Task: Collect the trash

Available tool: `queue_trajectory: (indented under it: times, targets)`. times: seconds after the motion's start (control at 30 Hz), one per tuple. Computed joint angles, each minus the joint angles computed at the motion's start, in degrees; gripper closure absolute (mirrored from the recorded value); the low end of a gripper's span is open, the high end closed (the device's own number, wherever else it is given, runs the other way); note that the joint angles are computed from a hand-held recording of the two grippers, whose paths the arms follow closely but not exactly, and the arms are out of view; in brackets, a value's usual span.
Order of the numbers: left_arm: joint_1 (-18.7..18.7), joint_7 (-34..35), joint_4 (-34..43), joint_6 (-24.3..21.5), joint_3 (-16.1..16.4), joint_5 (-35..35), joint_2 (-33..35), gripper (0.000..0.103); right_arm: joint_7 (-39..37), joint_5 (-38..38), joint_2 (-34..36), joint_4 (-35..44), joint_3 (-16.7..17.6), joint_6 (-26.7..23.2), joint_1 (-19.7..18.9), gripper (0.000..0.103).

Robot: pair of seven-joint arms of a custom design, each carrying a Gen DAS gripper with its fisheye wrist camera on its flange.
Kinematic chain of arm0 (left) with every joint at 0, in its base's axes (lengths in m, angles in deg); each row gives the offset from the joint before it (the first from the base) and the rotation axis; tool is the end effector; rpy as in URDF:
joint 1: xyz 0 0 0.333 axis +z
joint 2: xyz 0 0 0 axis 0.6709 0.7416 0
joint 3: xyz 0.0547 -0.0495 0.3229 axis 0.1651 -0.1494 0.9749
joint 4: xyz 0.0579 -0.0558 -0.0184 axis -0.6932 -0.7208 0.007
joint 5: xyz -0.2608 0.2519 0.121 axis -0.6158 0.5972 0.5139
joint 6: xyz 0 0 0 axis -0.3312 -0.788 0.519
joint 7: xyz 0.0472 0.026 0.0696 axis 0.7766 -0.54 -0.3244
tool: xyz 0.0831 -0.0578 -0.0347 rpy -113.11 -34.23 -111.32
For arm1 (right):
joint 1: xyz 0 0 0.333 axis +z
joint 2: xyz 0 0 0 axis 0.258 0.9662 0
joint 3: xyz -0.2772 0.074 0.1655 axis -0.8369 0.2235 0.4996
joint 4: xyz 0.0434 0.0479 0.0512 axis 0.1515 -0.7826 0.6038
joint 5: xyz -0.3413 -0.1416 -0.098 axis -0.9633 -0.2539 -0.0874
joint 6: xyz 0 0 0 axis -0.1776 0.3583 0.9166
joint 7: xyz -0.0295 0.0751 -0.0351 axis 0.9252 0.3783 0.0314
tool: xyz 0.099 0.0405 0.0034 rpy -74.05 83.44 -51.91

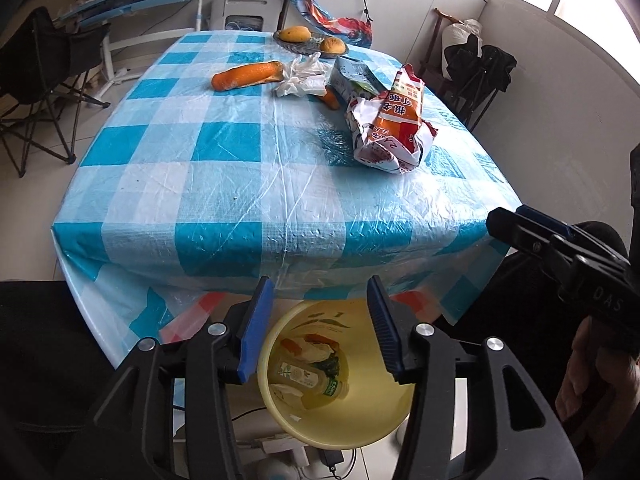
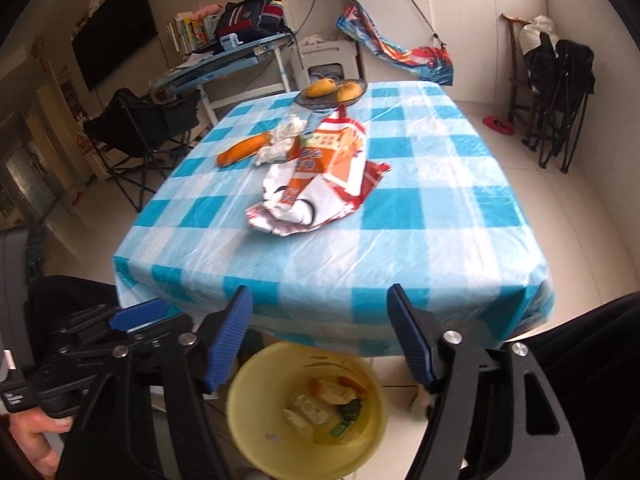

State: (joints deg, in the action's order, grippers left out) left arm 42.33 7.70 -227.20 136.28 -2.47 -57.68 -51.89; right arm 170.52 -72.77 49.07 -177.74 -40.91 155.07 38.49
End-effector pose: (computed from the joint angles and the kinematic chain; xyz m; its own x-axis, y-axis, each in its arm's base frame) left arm 0.3591 -0.0191 0.5116 0.0427 -0.9714 0.2336 -0.8179 -0.1683 -0.5502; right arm 0.4609 0.2318 0.5260 0.3293 -0.9363 -0.1220 -0.7382 -0.1747 -0.6515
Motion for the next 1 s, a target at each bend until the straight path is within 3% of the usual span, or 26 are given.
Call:
queue_trajectory:
  times: [0.07,0.23,0.73,1.0]
  targets:
    - [0.08,-0.19,0.13,-0.15,0.11,-0.05,0.16,0.054,4.36,-6.43,3.48,4.00,1.48,-3.51,-3.14,0.025]
    - [-0.03,-0.18,0.31,0.29,0.15,-0.20,0.61,0.049,7.60,-12.64,12.30,14.16,1.69,-9.48,-4.99,0.025]
    - [0.71,-1.16,1.74,0.44,2.42,-4.24,3.62,0.040,0.23,-11.62,31.04,38.38,3.46,-15.87,-4.08,0.017]
    - [1.24,-1.72,2.21,0.64,2.13,-4.69,4.59,0.038,-1.90,-9.50,35.96,45.06,3.69,-17.10,-3.82,0.009]
